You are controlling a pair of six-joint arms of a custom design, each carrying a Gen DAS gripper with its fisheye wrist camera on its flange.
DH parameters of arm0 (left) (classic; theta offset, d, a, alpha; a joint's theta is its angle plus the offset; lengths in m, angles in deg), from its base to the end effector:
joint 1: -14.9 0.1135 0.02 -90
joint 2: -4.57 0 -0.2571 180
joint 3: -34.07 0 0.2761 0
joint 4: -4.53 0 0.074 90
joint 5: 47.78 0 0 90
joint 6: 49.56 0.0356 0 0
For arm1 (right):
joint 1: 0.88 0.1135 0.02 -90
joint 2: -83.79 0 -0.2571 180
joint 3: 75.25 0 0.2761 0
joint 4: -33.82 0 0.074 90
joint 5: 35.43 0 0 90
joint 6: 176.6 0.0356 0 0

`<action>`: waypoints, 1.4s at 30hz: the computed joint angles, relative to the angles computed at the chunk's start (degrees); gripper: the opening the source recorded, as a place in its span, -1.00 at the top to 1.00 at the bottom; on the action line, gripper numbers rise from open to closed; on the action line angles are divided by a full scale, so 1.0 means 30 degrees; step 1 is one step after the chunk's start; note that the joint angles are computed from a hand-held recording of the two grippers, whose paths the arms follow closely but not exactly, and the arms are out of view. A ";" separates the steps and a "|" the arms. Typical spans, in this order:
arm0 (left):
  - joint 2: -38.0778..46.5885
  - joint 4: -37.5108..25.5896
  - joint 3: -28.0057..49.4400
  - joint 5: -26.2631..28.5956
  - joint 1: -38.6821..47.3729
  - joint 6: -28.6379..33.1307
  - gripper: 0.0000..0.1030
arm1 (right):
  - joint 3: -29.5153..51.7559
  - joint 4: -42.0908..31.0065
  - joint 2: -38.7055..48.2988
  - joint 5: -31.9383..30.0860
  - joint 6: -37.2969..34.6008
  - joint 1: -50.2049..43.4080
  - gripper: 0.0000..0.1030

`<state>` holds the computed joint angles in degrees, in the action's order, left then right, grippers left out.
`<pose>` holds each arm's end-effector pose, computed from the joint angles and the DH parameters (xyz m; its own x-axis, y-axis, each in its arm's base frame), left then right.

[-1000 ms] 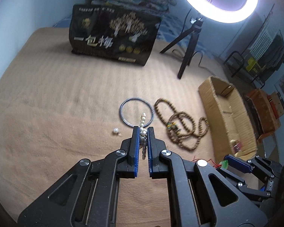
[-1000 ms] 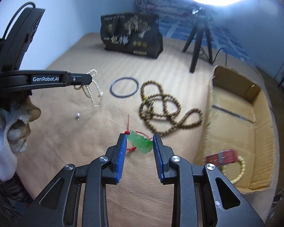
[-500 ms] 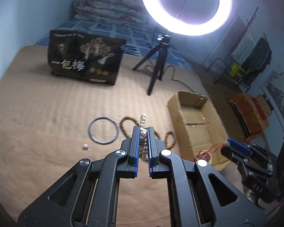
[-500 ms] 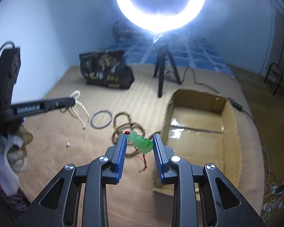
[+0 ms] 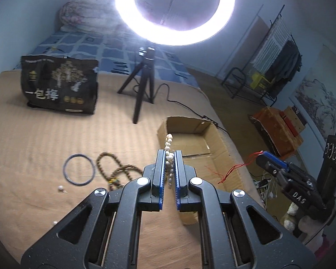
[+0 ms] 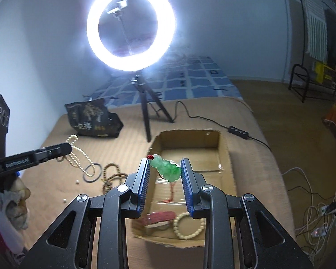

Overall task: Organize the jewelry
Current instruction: 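Carry the necklace and pendant into the box and open both tools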

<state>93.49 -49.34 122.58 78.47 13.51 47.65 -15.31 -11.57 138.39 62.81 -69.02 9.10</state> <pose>0.3506 -0.0296 0.2852 -0.7595 0.1197 -0.6395 0.4637 0.7891 -0.4030 0.2270 0.0348 0.2785 -0.6233 0.1938 -0.7576 0.1309 0.9810 0.1433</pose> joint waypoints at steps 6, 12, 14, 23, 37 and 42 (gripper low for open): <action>0.0682 0.0774 0.0336 -0.0388 -0.1421 -0.0792 0.90 | -0.0447 -0.0271 -0.0075 -0.0320 -0.1004 -0.1237 0.49; 0.1475 0.1643 0.0742 -0.1013 -0.2961 -0.1497 0.90 | -0.0926 -0.0270 0.0014 -0.0900 -0.1646 -0.2371 0.49; 0.1832 0.1862 0.0934 -0.1073 -0.3402 -0.1720 0.90 | -0.1014 -0.0194 0.0220 -0.0930 -0.1840 -0.2614 0.49; 0.3124 0.2619 0.1125 -0.1995 -0.5136 -0.1999 0.90 | -0.1402 0.0206 0.0908 -0.1509 -0.2134 -0.4144 0.49; 0.3614 0.2639 0.1142 -0.3235 -0.5742 -0.1994 0.53 | -0.1744 0.0054 0.1065 -0.1811 -0.2010 -0.5038 0.09; 0.3343 0.2576 0.1024 -0.3307 -0.5494 -0.1719 0.53 | -0.1957 0.0137 0.0714 -0.1746 -0.1858 -0.5118 -0.18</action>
